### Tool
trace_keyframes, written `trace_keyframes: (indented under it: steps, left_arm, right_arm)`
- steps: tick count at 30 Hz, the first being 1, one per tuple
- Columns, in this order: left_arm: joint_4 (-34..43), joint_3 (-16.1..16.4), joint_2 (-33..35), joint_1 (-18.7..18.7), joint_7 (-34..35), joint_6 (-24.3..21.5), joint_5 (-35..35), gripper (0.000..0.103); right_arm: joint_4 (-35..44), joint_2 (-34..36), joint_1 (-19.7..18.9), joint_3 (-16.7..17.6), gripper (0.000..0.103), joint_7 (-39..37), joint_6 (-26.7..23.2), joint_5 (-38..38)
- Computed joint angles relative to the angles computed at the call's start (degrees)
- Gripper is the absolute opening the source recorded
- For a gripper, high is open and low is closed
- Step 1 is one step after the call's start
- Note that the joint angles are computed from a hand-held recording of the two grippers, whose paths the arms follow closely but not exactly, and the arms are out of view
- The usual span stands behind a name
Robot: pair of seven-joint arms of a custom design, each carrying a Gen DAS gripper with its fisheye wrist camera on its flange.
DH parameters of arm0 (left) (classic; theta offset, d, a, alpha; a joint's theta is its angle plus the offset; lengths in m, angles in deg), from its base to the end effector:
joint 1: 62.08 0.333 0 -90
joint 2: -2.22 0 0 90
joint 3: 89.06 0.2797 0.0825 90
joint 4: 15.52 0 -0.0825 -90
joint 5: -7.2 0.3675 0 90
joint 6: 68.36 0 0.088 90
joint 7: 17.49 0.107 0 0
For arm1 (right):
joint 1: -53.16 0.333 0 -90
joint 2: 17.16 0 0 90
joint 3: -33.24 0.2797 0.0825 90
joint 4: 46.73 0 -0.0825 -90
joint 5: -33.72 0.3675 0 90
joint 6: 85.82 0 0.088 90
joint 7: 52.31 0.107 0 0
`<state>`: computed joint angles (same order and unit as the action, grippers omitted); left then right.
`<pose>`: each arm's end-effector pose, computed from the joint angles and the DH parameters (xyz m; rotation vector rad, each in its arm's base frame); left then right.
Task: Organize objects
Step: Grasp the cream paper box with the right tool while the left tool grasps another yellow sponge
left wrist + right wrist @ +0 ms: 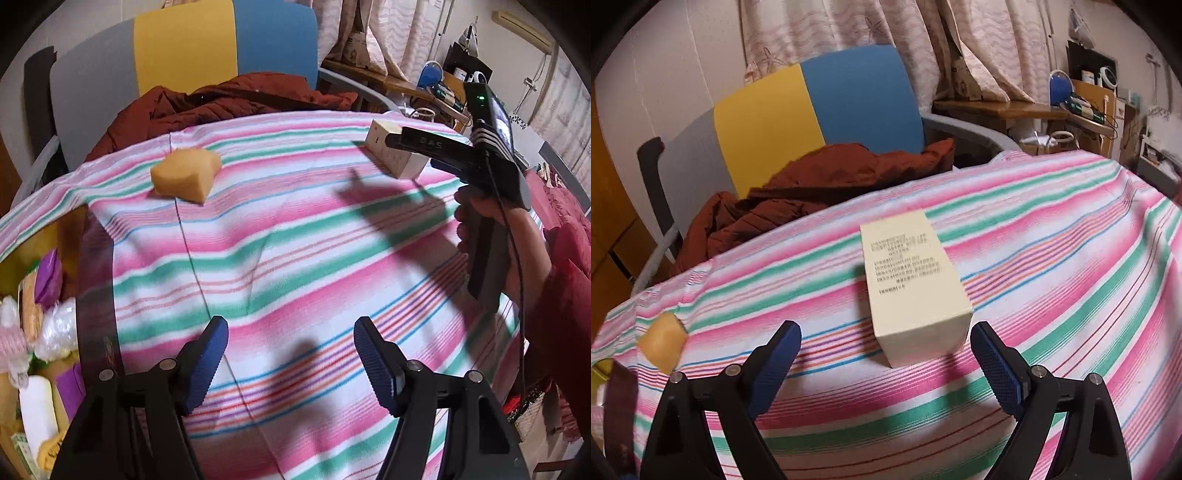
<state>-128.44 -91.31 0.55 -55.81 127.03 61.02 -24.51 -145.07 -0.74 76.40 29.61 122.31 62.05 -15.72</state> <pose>0.5647 0.0254 0.4881 -1.3465 2.5320 -0.7994 0.6121 0.2364 0.4519 -1.2255 2.0929 -0.7646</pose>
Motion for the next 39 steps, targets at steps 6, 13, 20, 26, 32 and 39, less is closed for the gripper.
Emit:
trace_keyframes:
  steps: [6, 13, 20, 26, 32, 39]
  left_arm:
    - [2.4, -0.6, 1.8, -0.2, -1.2, 0.1, 0.1, 0.072]
    - [5.3, -1.4, 4.2, -0.4, -2.3, 1.5, 1.8, 0.072]
    - [16.0, -3.1, 14.0, -1.3, -9.7, 7.7, 9.5, 0.08]
    - [26.9, -3.8, 23.2, -2.3, -18.1, 10.4, 18.9, 0.083]
    - [35.8, -3.0, 31.0, -3.8, -24.3, 10.7, 28.5, 0.083]
    - [40.2, -4.0, 34.9, -3.4, -27.4, 9.0, 30.9, 0.083]
  right_arm:
    - [3.3, 1.3, -1.0, -0.1, 0.097, -3.3, -0.4, 0.3]
    - [6.6, 5.8, -0.8, -0.9, 0.053, -10.0, -1.0, 5.7]
    - [4.7, 4.8, 1.7, -2.7, 0.051, -6.5, 0.0, 1.0]
    - [5.6, 5.5, 1.7, -2.3, 0.051, -7.3, -1.5, 0.8]
    - [4.7, 5.0, 2.0, -2.8, 0.051, -4.7, -1.0, -0.4]
    - [2.8, 3.8, 1.3, -2.7, 0.051, -0.9, 0.6, -2.1]
